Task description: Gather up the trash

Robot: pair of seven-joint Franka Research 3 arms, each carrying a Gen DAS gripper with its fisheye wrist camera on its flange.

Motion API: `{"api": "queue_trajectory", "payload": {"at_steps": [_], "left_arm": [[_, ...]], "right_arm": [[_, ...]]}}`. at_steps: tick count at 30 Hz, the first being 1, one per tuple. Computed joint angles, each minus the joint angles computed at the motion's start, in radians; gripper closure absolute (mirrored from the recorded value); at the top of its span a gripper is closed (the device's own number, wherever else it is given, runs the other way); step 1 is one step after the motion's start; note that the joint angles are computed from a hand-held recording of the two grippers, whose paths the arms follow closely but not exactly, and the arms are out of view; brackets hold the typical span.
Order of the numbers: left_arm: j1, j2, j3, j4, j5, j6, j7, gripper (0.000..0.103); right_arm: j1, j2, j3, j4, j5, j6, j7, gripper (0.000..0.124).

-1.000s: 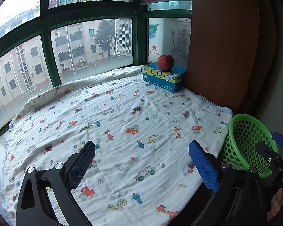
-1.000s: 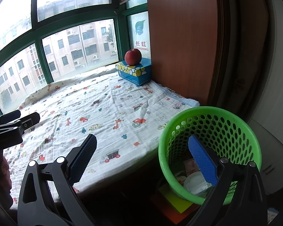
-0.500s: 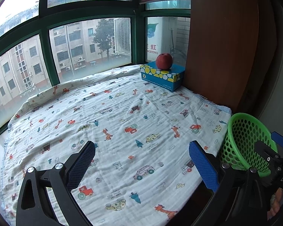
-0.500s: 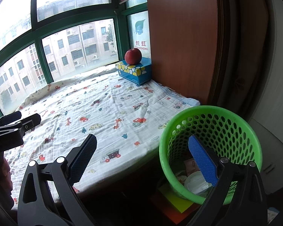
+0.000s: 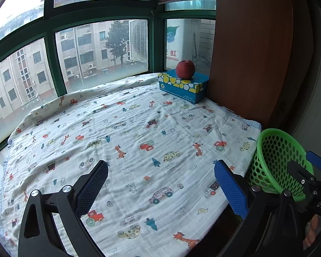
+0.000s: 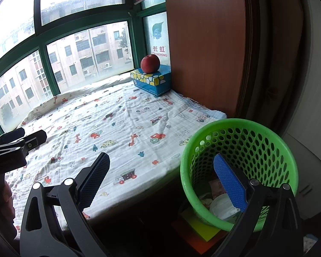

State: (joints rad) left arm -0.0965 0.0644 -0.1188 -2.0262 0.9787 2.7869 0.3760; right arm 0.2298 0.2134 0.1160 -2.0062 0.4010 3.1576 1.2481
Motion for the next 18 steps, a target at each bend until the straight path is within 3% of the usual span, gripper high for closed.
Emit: {"api": "queue_trajectory", "payload": {"at_steps": [18], "left_arm": [[-0.005,0.003,-0.002,0.007,0.007,-0.012,0.004,0.007]], "right_arm": [[-0.003,0.001,0.004,0.0,0.015,-0.002,-0.003,0.027]]}}
